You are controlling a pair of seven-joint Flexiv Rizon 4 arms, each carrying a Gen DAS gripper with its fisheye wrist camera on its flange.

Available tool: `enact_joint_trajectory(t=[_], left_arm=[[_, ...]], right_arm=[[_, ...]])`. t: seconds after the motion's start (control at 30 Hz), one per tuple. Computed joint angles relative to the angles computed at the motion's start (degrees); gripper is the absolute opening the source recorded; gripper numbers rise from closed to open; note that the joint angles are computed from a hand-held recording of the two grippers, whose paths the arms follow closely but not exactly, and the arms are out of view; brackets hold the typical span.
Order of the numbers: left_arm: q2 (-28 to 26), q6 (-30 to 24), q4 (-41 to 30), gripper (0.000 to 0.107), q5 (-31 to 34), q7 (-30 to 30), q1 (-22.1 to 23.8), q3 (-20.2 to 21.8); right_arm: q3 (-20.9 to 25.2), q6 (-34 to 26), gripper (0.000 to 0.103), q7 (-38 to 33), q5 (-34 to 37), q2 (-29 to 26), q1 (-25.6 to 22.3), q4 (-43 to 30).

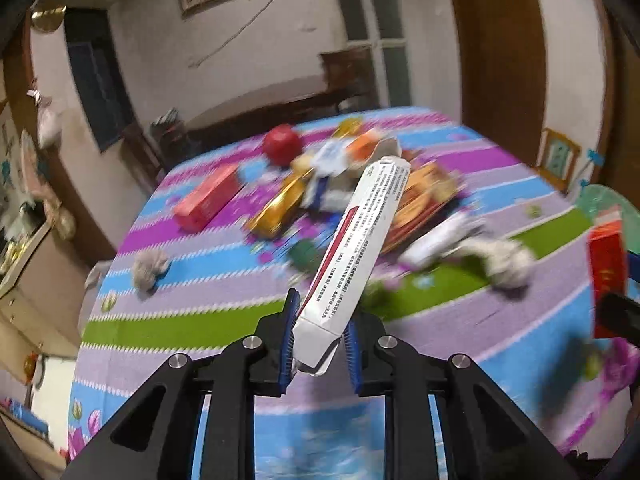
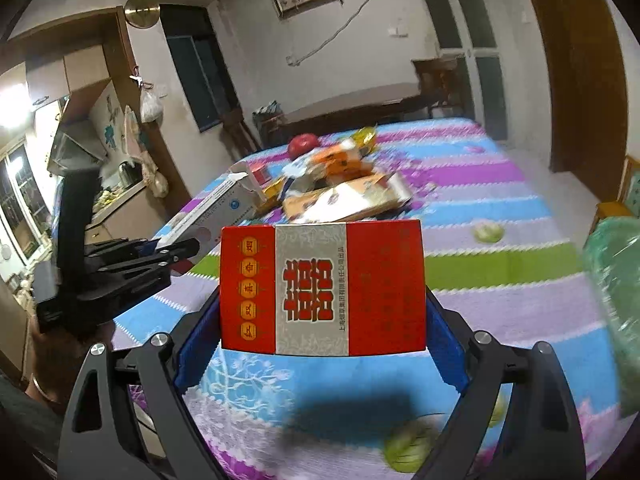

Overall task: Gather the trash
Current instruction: 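Grasp the white tube box with the left gripper while the right gripper carries the red box toward the bin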

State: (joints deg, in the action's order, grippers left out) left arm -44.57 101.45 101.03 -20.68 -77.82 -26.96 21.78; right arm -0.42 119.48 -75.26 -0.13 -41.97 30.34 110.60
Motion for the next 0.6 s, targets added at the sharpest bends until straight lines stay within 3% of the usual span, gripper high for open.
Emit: enact_joint_trajectory(t=[0.23, 0.43, 0.6], left_arm=[[-1.09, -1.83, -6.80, 0.019, 1.14, 0.36, -2.12, -2.60], [-3.29, -5.36, -14.67, 0.019, 3.78, -0.92, -3.26, -4.62], [-5.91, -8.71, -21.75, 0.018, 6.86, -3.49, -5.40, -3.84]], right_arm=[[-16.10, -0.26, 0.086, -7.20, 15.68, 3.87, 11.89, 3.52], [-25.96, -1.62, 0.086, -10.80, 24.21, 4.55, 16.81, 4.96], [-34.26, -2.73, 0.086, -12.14, 28.05, 3.89, 21.03, 6.10]])
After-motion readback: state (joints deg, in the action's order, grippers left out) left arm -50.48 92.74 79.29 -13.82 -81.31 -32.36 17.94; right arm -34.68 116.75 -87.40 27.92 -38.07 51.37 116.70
